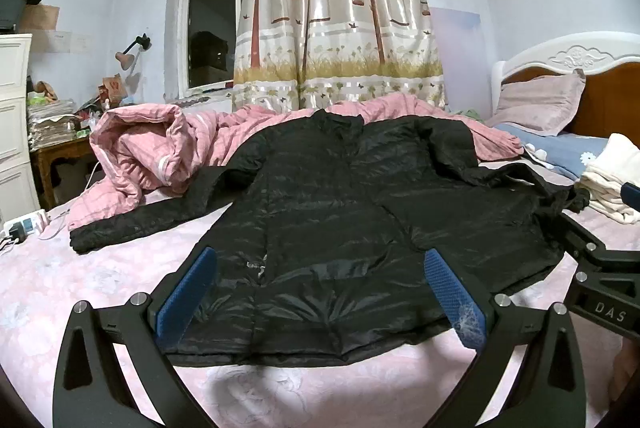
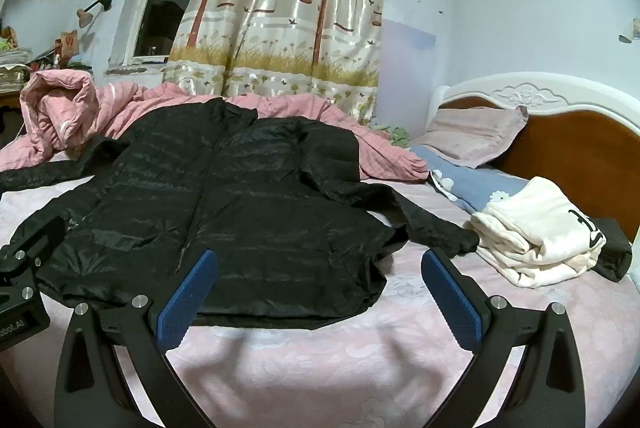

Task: Fold large clothes

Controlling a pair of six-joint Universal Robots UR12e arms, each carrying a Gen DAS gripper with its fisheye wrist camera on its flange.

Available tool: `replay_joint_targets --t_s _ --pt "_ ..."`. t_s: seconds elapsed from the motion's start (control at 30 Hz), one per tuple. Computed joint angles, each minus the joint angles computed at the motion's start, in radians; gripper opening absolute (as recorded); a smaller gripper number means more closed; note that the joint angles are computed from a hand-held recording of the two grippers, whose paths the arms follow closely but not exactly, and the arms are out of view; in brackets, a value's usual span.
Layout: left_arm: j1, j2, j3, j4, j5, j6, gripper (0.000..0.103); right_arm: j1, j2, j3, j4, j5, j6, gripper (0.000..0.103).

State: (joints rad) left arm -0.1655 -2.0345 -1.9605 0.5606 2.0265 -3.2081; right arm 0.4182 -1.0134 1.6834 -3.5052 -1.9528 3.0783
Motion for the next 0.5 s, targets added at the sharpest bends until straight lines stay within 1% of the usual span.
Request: replay_joint_targets --t_s 0.07,0.13,0.17,0.3,0.4,0.5 --pt "0.002 0.003 -0.002 0.0 -0.008 0.003 0.103 0.001 0.001 0.001 -0.005 -0.013 -0.001 0.103" --pt "0.006 0.005 -0.005 0.005 -0.025 0.004 0.103 0.005 0.005 -0.001 -0.015 -0.059 0.009 0.103" --pt "0.006 0.005 -0.006 0.007 -0.021 0.001 0.103 0.005 0.003 0.002 -0.019 -0.069 0.022 0.103" --pt "0.001 0.002 -0.005 0.015 0.0 0.003 0.103 -0.009 -0.01 0.004 0.026 -0.045 0.067 0.103" --pt "-0.011 -0.006 0.001 0.029 0.009 0.052 0.103 -0.015 -0.013 0.001 0.063 -0.033 0.078 0.103" --pt "-0.02 -0.013 0.007 0.046 0.012 0.1 0.103 -0.013 -0.012 -0.01 0.107 -0.041 0.092 0.103"
